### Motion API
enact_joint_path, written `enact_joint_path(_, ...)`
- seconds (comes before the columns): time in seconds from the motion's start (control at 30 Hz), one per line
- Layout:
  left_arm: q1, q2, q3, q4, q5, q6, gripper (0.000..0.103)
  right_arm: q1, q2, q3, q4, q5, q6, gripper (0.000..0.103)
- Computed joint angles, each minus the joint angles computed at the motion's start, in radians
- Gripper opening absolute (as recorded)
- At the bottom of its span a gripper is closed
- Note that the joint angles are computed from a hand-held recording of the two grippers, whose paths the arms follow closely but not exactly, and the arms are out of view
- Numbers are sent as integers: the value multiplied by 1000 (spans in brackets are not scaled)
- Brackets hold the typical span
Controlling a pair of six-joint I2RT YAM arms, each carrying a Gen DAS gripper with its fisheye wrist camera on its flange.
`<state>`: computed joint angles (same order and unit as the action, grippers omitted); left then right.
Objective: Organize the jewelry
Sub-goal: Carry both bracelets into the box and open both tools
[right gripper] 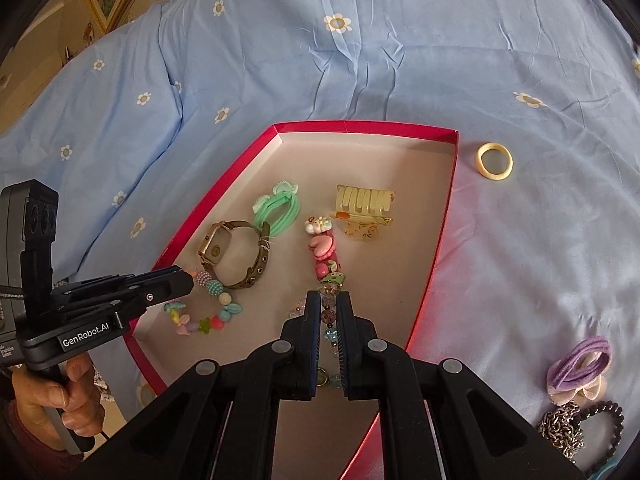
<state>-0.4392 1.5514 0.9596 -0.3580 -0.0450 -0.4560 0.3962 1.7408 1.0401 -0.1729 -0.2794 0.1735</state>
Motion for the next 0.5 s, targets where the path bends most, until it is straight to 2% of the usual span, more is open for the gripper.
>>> enact_joint_path(0.3,13,8,-9,-3,6,-6,12,7,32,16,-9,14,-1,8)
enact_joint_path(0.5,9,27,16,-17,-3,-10,13,9,33,18,-8,8,1,12)
